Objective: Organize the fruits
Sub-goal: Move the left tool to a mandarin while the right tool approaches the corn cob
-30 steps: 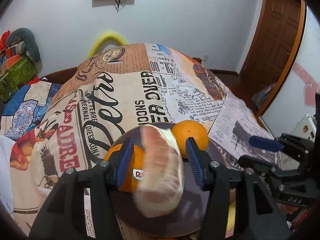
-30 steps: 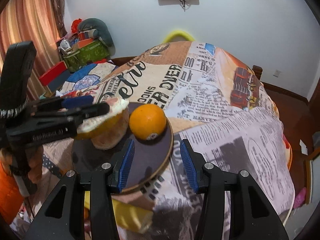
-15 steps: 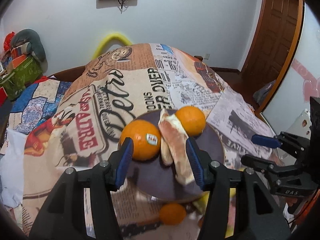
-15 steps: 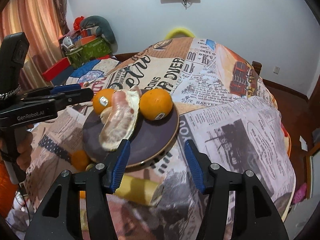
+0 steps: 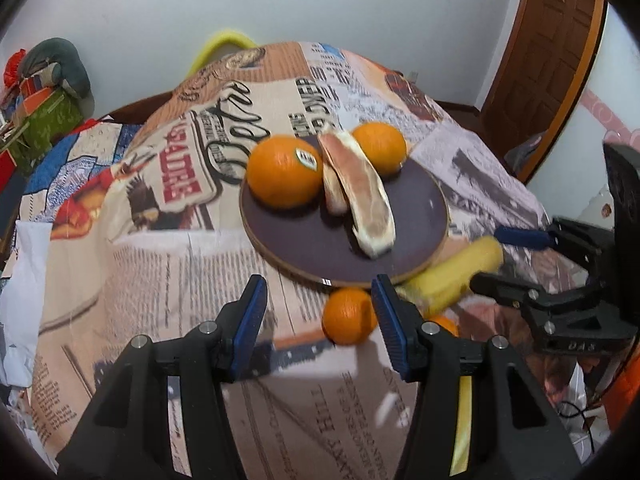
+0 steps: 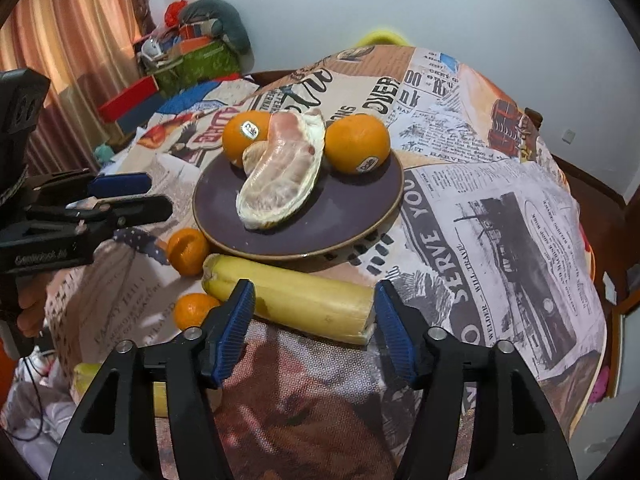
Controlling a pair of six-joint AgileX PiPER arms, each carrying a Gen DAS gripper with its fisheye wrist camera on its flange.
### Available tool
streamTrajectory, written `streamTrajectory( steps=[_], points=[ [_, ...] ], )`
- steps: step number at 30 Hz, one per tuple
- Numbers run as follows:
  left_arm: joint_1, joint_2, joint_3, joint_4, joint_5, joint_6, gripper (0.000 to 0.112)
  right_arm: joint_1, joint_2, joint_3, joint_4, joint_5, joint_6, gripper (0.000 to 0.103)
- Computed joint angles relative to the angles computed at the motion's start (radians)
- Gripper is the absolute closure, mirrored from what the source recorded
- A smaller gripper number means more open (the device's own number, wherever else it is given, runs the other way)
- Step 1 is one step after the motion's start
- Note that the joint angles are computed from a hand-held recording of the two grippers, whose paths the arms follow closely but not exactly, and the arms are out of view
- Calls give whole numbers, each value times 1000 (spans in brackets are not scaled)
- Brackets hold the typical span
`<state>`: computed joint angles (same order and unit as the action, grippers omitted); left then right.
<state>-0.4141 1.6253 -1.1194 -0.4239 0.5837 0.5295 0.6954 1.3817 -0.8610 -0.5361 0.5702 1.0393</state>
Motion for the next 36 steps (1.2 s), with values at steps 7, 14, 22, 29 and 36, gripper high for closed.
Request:
streamTrajectory(
  steps=[7,14,22,29,36],
  points=[
    [-16,5,48,-23,-18,45,58,-24,40,-15,17,-33,-37,30],
    [-21,36,48,-64,-38,75,63,-90,60,-19,158,-112,-214,23],
    [-22,37,62,-115,-44,130,78,-110,9,28,210,-139,-267,48],
    [13,-25,101,-62,-44,95,79,-65,-52,44,231,-41,-326,63],
    [72,-70,148,-81,-13,139,79,-34,-27,3,212,21,-386,58]
  ],
)
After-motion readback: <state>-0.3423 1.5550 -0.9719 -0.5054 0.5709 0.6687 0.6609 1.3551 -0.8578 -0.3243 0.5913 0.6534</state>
